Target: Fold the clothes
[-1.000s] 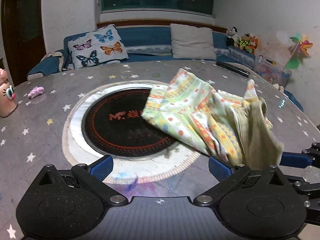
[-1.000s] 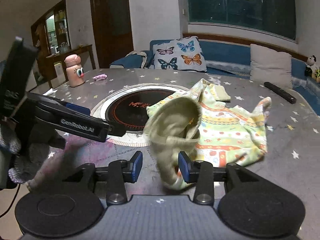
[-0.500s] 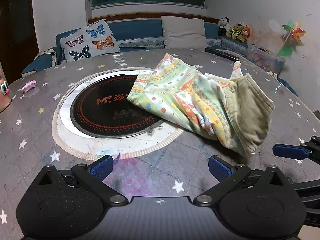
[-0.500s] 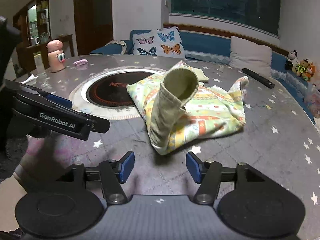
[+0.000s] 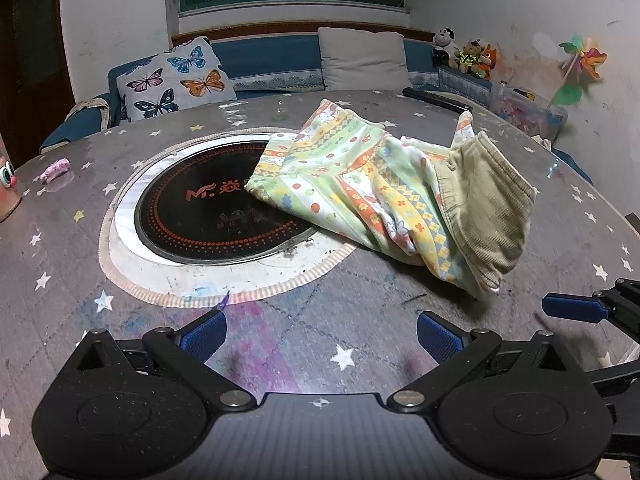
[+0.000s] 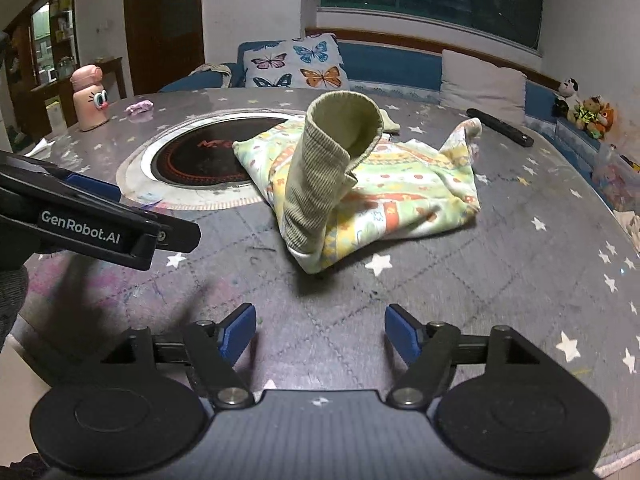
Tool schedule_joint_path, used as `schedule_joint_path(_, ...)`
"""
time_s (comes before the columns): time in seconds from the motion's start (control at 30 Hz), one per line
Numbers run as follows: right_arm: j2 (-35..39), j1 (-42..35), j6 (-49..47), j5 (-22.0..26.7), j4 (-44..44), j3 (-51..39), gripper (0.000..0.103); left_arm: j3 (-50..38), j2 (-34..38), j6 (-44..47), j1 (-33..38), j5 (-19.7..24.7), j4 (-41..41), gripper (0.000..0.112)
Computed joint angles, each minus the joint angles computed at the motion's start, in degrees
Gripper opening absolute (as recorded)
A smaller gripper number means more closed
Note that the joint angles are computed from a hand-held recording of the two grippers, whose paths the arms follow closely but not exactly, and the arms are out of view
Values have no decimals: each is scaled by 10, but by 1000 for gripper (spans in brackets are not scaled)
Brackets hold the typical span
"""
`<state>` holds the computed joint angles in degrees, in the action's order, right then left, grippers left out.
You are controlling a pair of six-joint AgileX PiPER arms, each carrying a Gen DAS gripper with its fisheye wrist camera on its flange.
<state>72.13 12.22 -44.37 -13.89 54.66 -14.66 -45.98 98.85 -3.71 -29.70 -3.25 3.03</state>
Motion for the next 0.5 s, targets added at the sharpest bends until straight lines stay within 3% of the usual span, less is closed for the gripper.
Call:
schedule_joint_path(0.3, -2, 11, -36, -11, 48, 0, 77, 8, -8, 59, -6, -2, -60, 103)
schedule_joint_path(0.5, -2, 10, -36, -14, 54, 3, 78, 8, -8, 148, -15, -3, -151, 103)
